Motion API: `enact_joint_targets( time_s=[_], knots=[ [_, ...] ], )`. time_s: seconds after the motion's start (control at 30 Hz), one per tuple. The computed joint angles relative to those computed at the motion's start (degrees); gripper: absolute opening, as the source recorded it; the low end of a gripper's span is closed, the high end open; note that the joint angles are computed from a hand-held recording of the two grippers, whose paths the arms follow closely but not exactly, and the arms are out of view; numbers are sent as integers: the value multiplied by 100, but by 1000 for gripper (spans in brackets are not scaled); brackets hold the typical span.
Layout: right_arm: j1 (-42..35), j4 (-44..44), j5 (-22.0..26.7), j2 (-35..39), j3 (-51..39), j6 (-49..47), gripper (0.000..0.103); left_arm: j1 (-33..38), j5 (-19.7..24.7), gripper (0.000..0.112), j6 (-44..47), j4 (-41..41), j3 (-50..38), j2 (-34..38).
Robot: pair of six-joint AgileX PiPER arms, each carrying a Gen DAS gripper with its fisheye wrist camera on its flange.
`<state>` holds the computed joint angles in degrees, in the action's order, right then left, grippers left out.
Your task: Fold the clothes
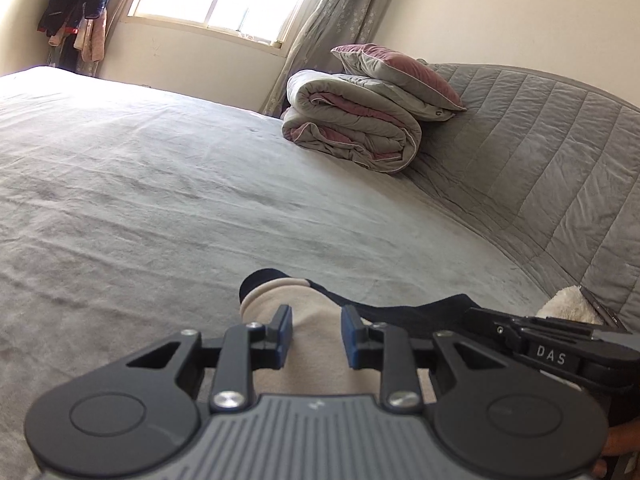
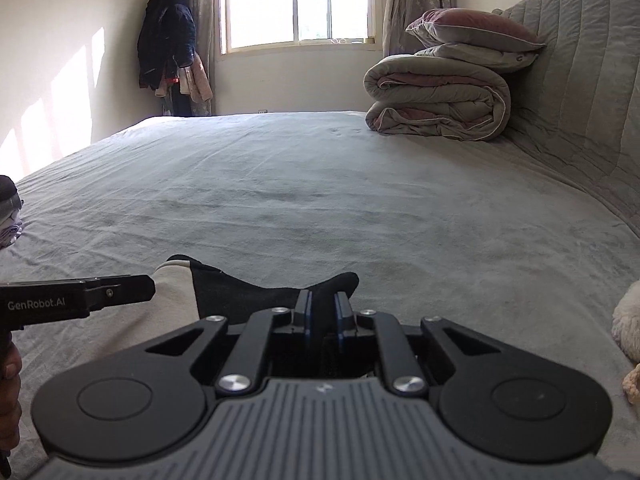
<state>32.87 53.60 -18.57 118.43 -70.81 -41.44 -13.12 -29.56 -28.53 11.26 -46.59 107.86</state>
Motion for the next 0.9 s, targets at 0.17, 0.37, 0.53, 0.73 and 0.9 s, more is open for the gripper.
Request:
enact_joint_targets(
  time_s=[0.17,0.37,0.53,0.73,0.9],
  knots=[
    [-5,741,-39,382,-202,-898,14,-280,44,27,1054,-764,-4,177],
    [-1,-407,-153,-30,253,403,21,-246,-279,27,734,-447,455,-385],
    [75,-1623,-194,-563,851,1605,32,-179,-313,27,331,294,865,-790],
    [153,-1640,-8,-608,963,1369,35,-395,83,27,714,331,971,-758],
    [50,-1185,609,-823,810,972,38,-271,1473,43,-574,937,691,-1372]
  ],
)
